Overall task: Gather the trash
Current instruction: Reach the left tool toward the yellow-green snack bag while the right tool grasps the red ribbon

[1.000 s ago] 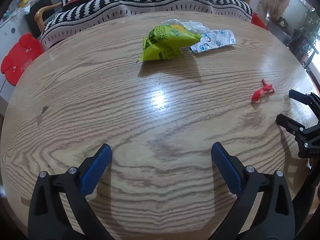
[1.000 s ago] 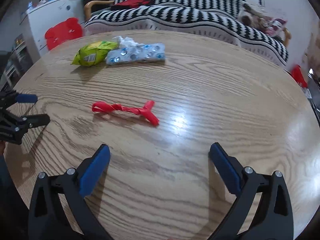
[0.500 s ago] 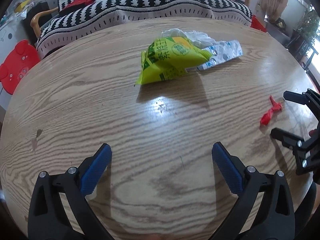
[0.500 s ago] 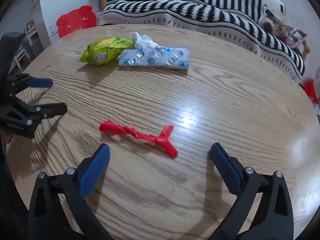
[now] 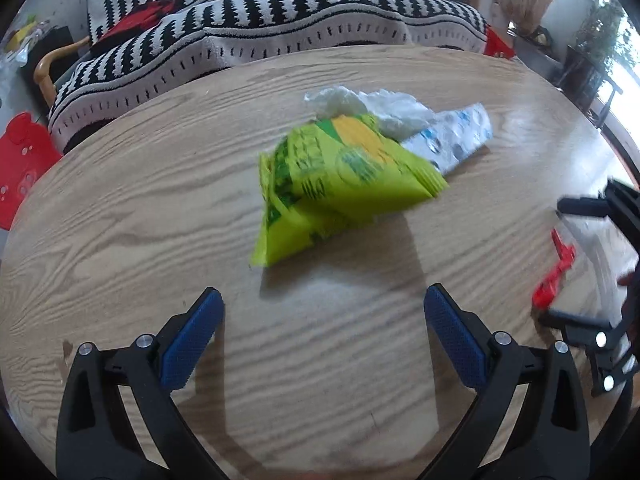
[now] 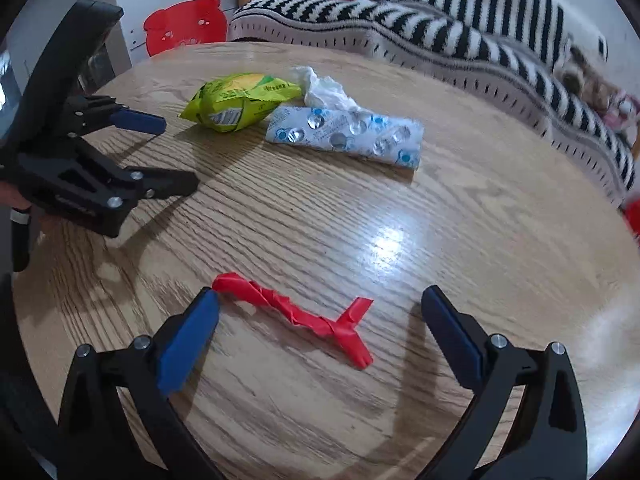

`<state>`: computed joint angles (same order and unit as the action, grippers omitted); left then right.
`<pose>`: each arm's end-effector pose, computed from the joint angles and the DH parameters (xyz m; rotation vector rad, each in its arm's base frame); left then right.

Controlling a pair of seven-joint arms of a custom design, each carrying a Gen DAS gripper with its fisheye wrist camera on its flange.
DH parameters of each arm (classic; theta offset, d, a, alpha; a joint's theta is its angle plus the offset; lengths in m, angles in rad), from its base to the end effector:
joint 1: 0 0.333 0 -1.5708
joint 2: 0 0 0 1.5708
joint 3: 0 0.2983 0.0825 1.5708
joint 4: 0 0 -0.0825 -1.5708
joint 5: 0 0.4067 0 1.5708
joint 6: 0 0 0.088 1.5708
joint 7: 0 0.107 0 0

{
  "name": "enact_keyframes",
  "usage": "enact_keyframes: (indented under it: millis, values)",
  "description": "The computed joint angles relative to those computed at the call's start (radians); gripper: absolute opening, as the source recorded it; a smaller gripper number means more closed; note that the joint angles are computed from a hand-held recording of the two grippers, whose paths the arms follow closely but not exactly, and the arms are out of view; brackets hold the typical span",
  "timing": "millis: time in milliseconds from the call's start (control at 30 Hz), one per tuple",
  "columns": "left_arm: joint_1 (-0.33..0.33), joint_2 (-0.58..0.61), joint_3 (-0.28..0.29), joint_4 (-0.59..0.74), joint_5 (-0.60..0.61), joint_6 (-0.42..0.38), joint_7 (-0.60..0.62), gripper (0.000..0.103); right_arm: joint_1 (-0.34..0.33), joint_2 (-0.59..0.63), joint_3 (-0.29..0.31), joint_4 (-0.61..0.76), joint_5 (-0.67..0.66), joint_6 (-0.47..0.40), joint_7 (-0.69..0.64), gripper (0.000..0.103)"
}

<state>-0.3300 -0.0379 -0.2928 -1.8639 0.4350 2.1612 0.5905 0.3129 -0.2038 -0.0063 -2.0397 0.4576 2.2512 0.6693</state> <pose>0.5000 -0.3410 0.5421 -2.0669 1.7389 -0.4610 0.5293 0.1802 0.5553 -2.4718 0.7359 -0.2215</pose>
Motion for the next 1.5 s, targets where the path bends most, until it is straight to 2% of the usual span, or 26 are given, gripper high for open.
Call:
enact_keyframes:
  millis: [300, 800, 867, 900, 933, 967, 1000, 1033, 1100, 1233, 1500]
  values:
    - [0.003, 0.016, 0.004, 0.007, 0.076, 0.016, -0.075, 0.098, -0.007, 0.032, 0.013, 0.051, -0.035, -0.053, 0.013, 0.097]
    - [-0.011, 0.056, 0.024, 0.052, 0.097, 0.015, -0.074, 0.098, -0.014, 0.047, 0.02, 0.075, -0.053, -0.073, 0.028, 0.097]
    - [-0.009, 0.051, 0.026, 0.044, 0.095, 0.033, -0.064, 0.092, -0.014, 0.043, 0.02, 0.075, -0.052, -0.077, 0.023, 0.094]
    - [-0.007, 0.047, 0.027, 0.04, 0.104, 0.05, -0.053, 0.074, -0.013, 0.036, 0.018, 0.068, -0.046, -0.082, 0.013, 0.089]
    - [-0.005, 0.045, 0.027, 0.04, 0.101, 0.061, -0.033, 0.052, -0.011, 0.026, 0.016, 0.063, -0.037, -0.084, -0.002, 0.079]
    - [-0.004, 0.053, 0.027, 0.055, 0.087, 0.052, -0.009, 0.049, -0.009, 0.013, 0.013, 0.053, -0.021, -0.082, -0.013, 0.067]
    - [-0.002, 0.055, 0.029, 0.058, 0.071, 0.059, 0.002, 0.045, -0.008, 0.008, 0.013, 0.051, -0.02, -0.078, -0.01, 0.026]
    - [0.003, 0.051, 0.032, 0.052, 0.041, 0.086, 0.011, 0.043, -0.008, 0.001, 0.016, 0.041, -0.032, -0.063, -0.001, 0.012]
    - [0.003, 0.051, 0.031, 0.053, 0.029, 0.095, 0.007, 0.039, -0.005, -0.012, 0.011, 0.022, -0.027, -0.04, 0.003, 0.006]
    - [-0.006, 0.047, 0.022, 0.05, 0.025, 0.107, 0.014, 0.038, -0.01, -0.035, 0.006, -0.012, -0.05, 0.006, 0.047, 0.005]
    - [-0.021, 0.014, 0.0, 0.053, 0.026, 0.079, 0.003, 0.036, -0.016, -0.088, -0.027, -0.039, -0.06, -0.005, 0.106, 0.005]
